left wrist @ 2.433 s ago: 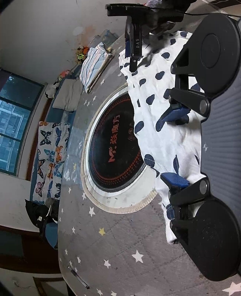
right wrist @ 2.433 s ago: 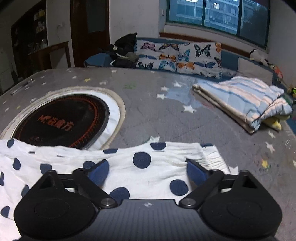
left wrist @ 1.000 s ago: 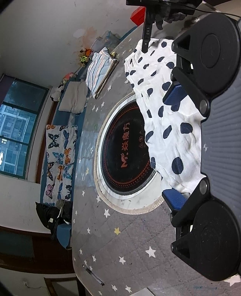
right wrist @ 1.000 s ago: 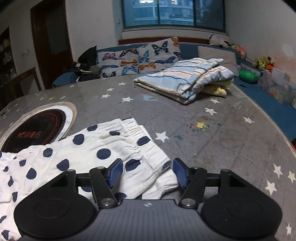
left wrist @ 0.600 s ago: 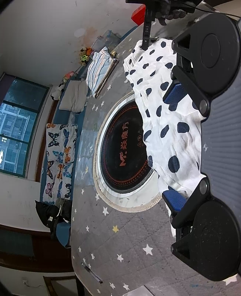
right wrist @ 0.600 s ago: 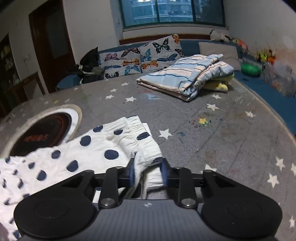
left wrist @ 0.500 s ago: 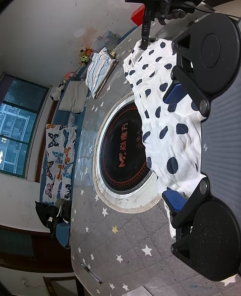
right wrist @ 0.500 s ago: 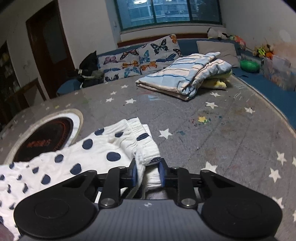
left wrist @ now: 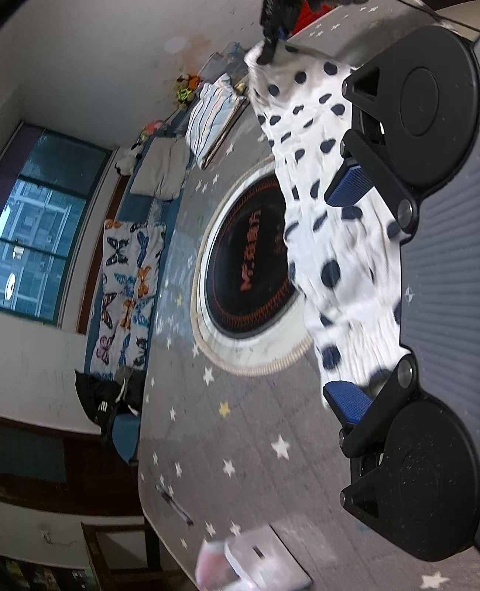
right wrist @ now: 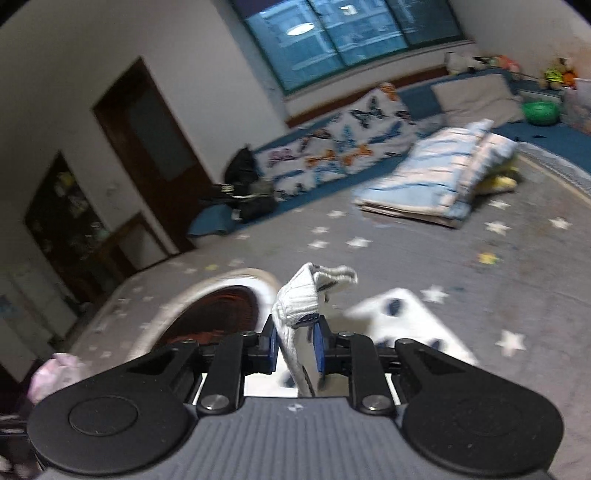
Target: Fold clothes
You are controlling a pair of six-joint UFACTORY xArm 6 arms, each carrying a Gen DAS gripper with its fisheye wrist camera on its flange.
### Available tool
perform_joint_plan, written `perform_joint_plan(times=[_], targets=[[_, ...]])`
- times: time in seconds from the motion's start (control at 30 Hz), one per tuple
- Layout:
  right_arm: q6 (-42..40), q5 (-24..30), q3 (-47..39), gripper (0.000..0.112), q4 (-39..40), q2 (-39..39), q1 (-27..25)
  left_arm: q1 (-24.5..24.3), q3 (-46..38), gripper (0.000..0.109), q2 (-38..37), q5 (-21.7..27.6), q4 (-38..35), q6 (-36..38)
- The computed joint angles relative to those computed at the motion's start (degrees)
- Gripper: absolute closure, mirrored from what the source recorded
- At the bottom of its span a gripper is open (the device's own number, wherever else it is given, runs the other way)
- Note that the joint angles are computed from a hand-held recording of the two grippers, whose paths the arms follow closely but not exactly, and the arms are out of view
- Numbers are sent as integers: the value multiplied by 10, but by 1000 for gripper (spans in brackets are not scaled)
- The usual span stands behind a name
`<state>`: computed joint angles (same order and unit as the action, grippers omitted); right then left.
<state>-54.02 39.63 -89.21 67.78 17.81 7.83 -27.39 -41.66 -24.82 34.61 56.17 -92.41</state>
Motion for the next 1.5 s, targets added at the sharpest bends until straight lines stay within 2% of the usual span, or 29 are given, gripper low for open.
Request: perform_joint_plan(times=[0.37,0.5,0.73,0.87,1.0,1.1,1.17,1.2,1.23,1.27,1.33,1.37,1.5], targets=[[-42,88,27,95,7,-59,63,-14,69,6,-92,43,21,-50],[-53,102,33,95,-1,-71,95,-22,93,6,-125,57,28,-65],[-71,95,53,95,-5,-92,132,-32,121,6,-169,74,32,-79],[-75,66,78,95,2,-105,128,-23,120,6,-164,61,28,-72],[-77,-12,99,95,49,-112,102,-13,108,6,-145,40,29,-64],[-92,-108,108,95,97,-109,86,-11,92,6,-124,25,35,-60],[-97,-212,108,95,139,-98,82,-9,79,6,-107,15,38,-57],[-106,-246,106,94,157,-91,78,-8,73,6,-99,11,39,-55],[-103,-269,102,90,151,-81,73,-7,67,6,-91,7,39,-53],[-80,-269,100,89,121,-71,61,-5,62,6,-83,3,37,-49],[-18,-244,99,85,51,-54,37,-2,50,6,-65,-4,30,-39],[20,-246,100,85,-2,-45,31,-2,45,6,-57,-6,27,-35],[131,-231,95,84,-124,-17,10,-4,27,6,-35,-9,18,-20]])
